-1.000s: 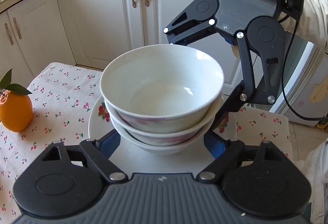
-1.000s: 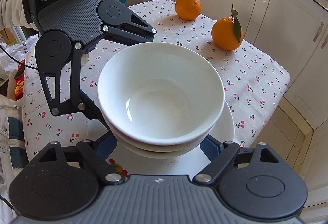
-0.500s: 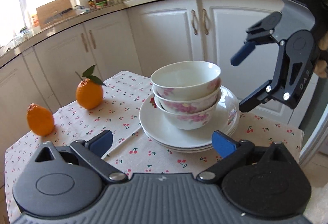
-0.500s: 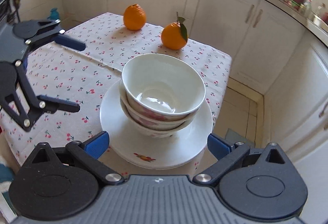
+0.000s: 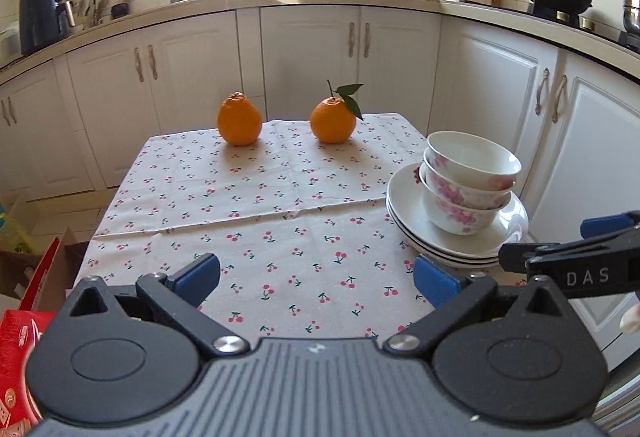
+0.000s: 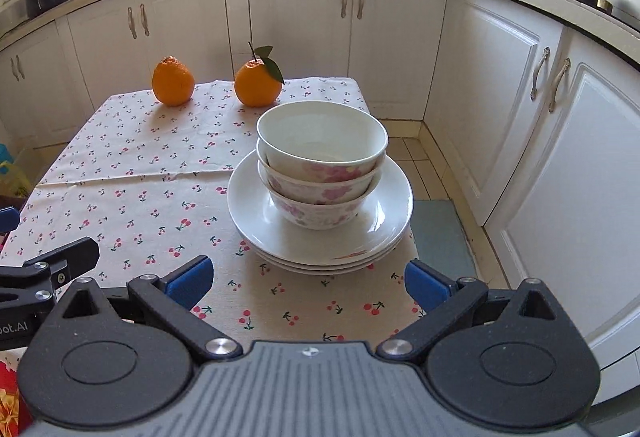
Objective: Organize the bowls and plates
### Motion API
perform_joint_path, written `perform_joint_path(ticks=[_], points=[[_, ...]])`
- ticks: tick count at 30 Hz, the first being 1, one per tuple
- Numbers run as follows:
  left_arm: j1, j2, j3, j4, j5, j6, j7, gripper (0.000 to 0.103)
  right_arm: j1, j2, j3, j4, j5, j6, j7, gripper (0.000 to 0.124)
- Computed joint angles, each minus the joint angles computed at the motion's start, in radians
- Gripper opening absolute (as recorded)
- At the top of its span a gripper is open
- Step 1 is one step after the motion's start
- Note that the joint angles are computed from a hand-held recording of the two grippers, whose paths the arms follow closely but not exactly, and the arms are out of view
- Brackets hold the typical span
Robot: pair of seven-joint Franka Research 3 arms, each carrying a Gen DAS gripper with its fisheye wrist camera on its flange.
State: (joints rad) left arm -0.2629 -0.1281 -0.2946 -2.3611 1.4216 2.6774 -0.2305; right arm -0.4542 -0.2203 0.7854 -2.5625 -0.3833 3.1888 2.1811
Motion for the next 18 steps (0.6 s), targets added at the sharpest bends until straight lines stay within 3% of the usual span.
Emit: perform_joint_path(ticks=[5, 8, 18], points=[[-0.009, -0.057, -0.017, -0.026, -0.06, -0.07, 0.022, 0.102, -0.025, -0.096, 0.047, -0.024, 0.047, 0.04, 0.004, 0.103], [-0.002, -0.082, -0.021, -0.042, -0.077, -0.069, 0.001, 0.102, -0.015, -0.128, 0.047, -0.042, 0.097, 0.069, -0.009, 0.103], [0.002, -0.083, -0.037, -0.05, -0.128, -0.098, 0.021, 0.102, -0.079, -0.137, 0.159, -0.037, 0.207, 0.057, -0.1, 0.103]])
